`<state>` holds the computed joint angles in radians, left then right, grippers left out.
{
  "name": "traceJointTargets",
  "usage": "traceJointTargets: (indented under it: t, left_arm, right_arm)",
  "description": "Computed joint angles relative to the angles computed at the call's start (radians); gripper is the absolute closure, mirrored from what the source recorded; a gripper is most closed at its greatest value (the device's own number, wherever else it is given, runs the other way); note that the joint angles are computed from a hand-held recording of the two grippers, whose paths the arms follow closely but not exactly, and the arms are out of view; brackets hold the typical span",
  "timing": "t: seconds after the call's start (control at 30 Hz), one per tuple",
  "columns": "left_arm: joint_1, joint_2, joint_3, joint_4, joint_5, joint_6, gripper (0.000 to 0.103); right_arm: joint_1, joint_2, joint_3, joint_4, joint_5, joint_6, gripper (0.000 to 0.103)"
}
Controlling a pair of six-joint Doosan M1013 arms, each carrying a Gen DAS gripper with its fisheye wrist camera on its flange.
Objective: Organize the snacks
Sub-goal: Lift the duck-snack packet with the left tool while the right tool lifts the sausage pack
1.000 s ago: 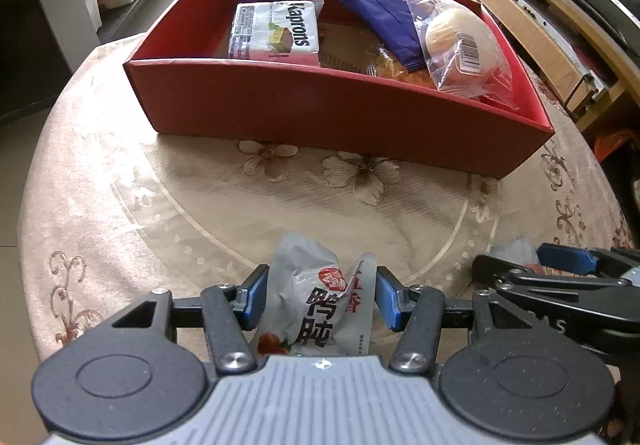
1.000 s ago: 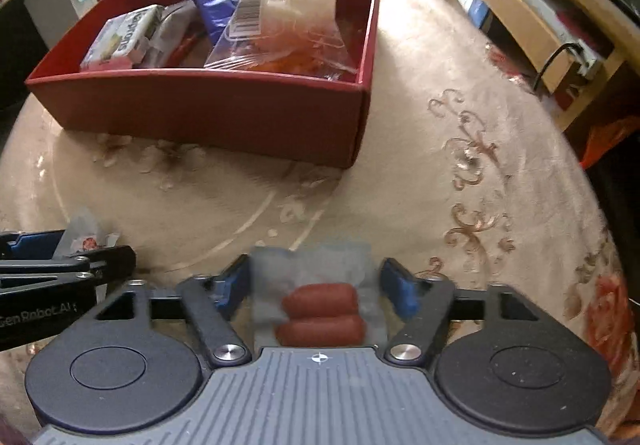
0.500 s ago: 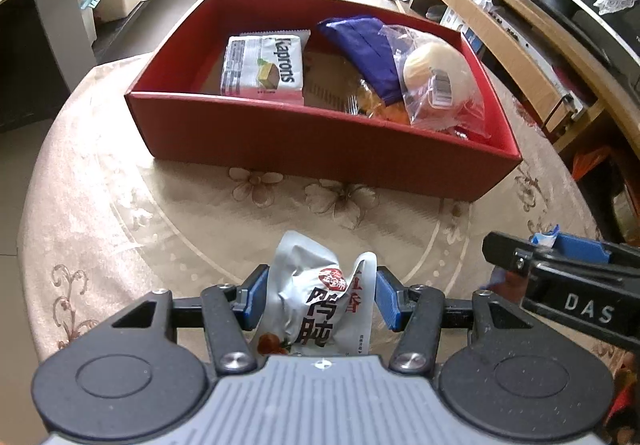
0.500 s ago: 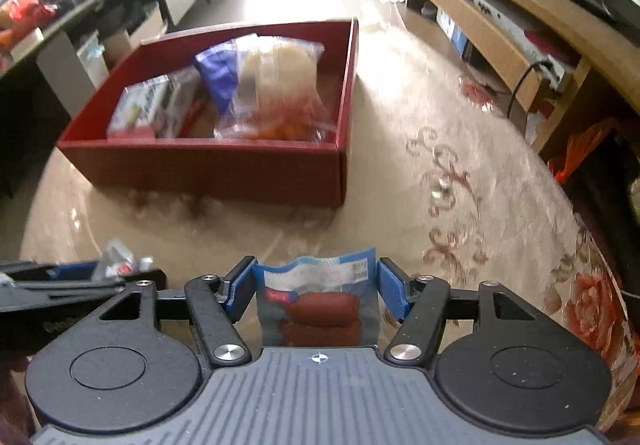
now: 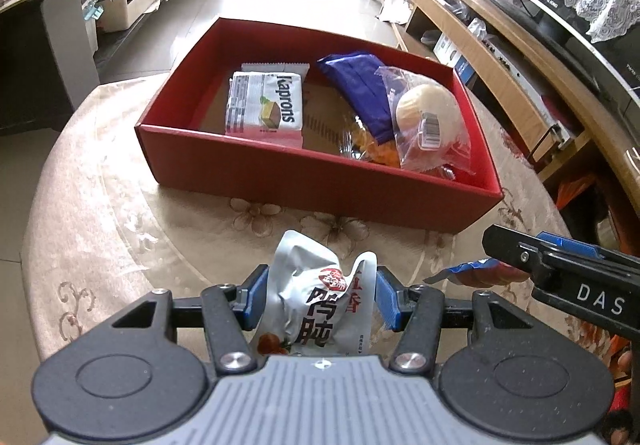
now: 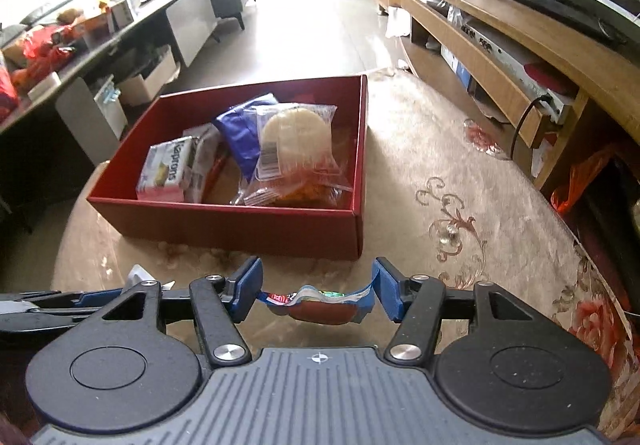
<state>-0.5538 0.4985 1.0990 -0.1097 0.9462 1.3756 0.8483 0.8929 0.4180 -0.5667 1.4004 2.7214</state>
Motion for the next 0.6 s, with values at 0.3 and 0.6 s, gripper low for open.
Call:
traceJointTargets:
  t: [0.3,0.6]
  left_arm:
    - [0.007,-0.006,-0.012,-0.029,-0.026,0.013,0.048]
    - [0.017,0.021,-0.082,-0.025,-0.045,-0.021,0.048]
  right_arm:
    - [0.002,-0.014,0.008,-0.025,-0.038,0.012,0.036]
    - [-0.01,0.033,-0.105,-0.037,-0.056,-0.028,0.036]
